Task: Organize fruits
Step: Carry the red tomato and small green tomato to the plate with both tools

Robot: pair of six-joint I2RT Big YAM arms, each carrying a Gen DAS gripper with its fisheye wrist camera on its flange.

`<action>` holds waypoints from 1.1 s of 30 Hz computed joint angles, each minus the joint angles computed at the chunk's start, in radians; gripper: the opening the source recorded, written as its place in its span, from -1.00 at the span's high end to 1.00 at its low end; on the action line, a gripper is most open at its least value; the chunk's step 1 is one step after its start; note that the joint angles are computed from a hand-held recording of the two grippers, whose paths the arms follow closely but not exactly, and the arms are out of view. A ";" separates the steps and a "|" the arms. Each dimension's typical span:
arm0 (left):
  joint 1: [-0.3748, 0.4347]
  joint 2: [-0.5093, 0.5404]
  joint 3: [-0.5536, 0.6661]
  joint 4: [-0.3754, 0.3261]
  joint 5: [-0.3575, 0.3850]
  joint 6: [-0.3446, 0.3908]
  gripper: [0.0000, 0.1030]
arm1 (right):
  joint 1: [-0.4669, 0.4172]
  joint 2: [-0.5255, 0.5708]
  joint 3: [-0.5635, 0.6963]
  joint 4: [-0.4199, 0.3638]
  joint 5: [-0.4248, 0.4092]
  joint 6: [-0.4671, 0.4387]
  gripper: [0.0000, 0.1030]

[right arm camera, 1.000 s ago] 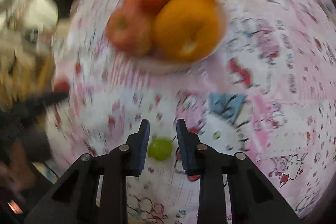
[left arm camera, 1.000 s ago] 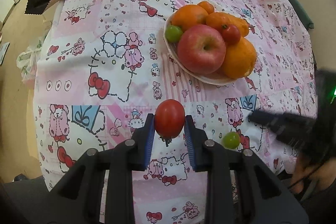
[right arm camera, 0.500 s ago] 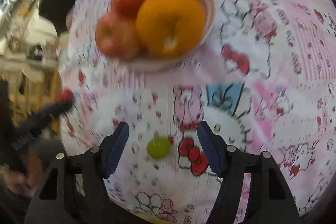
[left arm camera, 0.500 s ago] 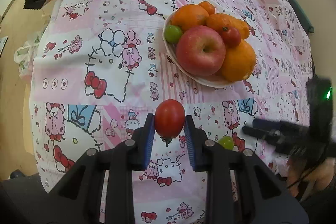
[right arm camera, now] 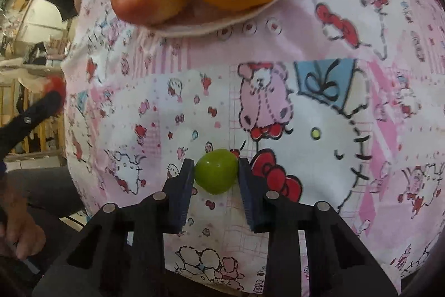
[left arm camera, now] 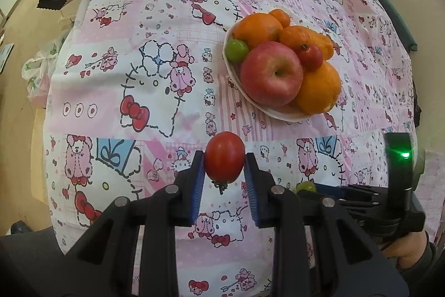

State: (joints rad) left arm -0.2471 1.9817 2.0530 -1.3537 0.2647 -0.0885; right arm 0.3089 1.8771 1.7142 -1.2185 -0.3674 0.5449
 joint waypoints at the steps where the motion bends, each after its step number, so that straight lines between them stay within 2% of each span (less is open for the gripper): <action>1: 0.000 0.000 0.000 0.000 0.001 0.000 0.52 | -0.008 -0.016 -0.014 0.022 -0.005 0.015 0.35; 3: -0.003 0.001 0.001 -0.001 0.000 0.004 0.52 | -0.033 -0.054 -0.043 0.063 -0.013 0.042 0.35; 7: -0.005 -0.004 -0.007 0.001 -0.001 0.008 0.52 | -0.085 -0.141 -0.108 0.208 0.010 0.127 0.35; 13: -0.004 0.003 -0.012 -0.002 -0.018 0.004 0.52 | -0.157 -0.149 -0.083 0.295 0.089 0.175 0.35; 16: -0.008 0.007 -0.017 -0.001 -0.031 0.013 0.52 | -0.177 -0.100 -0.024 0.294 0.127 0.161 0.35; 19: -0.011 0.012 -0.020 -0.002 -0.040 0.018 0.52 | -0.196 -0.048 0.031 0.295 0.130 0.148 0.35; 26: -0.016 0.033 -0.009 -0.011 -0.059 0.027 0.52 | -0.186 0.112 0.208 0.242 0.152 0.050 0.35; 29: -0.012 0.040 -0.006 -0.015 -0.067 0.023 0.52 | -0.192 0.151 0.235 0.223 0.117 0.069 0.35; 33: -0.007 0.055 0.014 -0.042 -0.053 0.016 0.52 | -0.199 0.150 0.204 0.252 0.075 0.122 0.29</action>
State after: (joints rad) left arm -0.2545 2.0372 2.0670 -1.3960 0.2116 -0.0729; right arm 0.1096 2.0275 1.9184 -0.9661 -0.2922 0.6665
